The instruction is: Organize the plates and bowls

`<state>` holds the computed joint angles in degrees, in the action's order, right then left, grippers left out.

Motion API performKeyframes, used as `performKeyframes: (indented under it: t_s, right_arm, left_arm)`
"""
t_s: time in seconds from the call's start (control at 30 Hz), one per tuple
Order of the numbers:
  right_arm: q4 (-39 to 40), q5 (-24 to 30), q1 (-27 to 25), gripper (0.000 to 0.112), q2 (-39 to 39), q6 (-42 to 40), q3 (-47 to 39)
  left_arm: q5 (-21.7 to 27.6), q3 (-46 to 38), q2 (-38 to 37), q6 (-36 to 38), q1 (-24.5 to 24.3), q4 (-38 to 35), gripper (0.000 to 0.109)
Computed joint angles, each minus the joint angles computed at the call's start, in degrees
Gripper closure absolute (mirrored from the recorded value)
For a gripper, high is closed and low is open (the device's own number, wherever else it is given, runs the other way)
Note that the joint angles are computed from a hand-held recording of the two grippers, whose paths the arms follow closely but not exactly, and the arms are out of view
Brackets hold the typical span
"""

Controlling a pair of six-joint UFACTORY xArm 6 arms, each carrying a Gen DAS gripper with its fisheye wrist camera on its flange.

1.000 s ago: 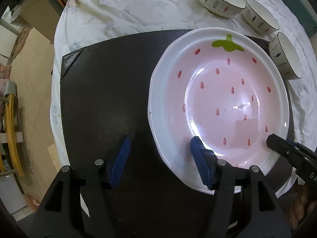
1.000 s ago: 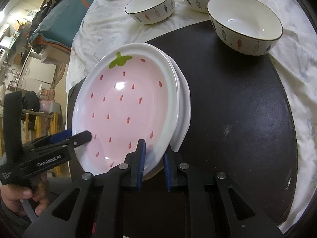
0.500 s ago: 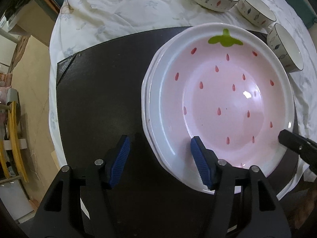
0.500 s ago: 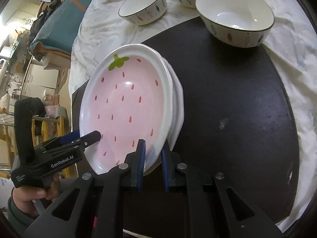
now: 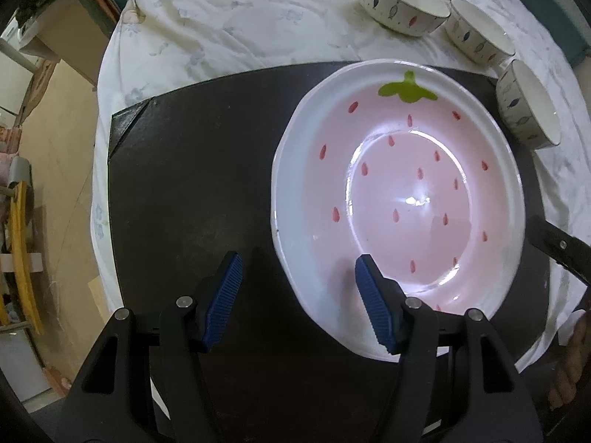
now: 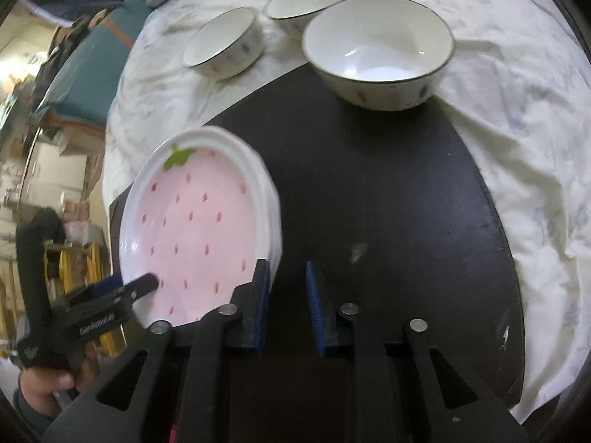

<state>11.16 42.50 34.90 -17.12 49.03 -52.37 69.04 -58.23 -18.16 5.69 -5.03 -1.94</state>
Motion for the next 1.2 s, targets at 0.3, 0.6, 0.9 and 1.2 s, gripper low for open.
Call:
performKeyframes:
  t_s: [0.3,0.6,0.9,1.2]
  right_arm:
    - [0.3,-0.1,-0.1,0.056,4.4,-1.7,-3.5]
    - [2.2,-1.2,-0.3,0.07,8.9,-7.1,-5.8]
    - [-0.2,-0.3,0.7,0.086,10.3,-6.6,-7.7]
    - [-0.9,0.5,1.4,0.087,9.3,-4.9,-7.1]
  left_arm:
    - [1.9,-1.2,1.6,0.3,1.0,-2.5,0.048]
    - [4.5,-2.3,3.5,2.1,3.5,-8.8,0.054]
    - [3.6,-2.5,3.8,2.8,2.6,-9.1,0.067]
    - [-0.5,-0.4,1.0,1.6,0.6,-4.1,0.066]
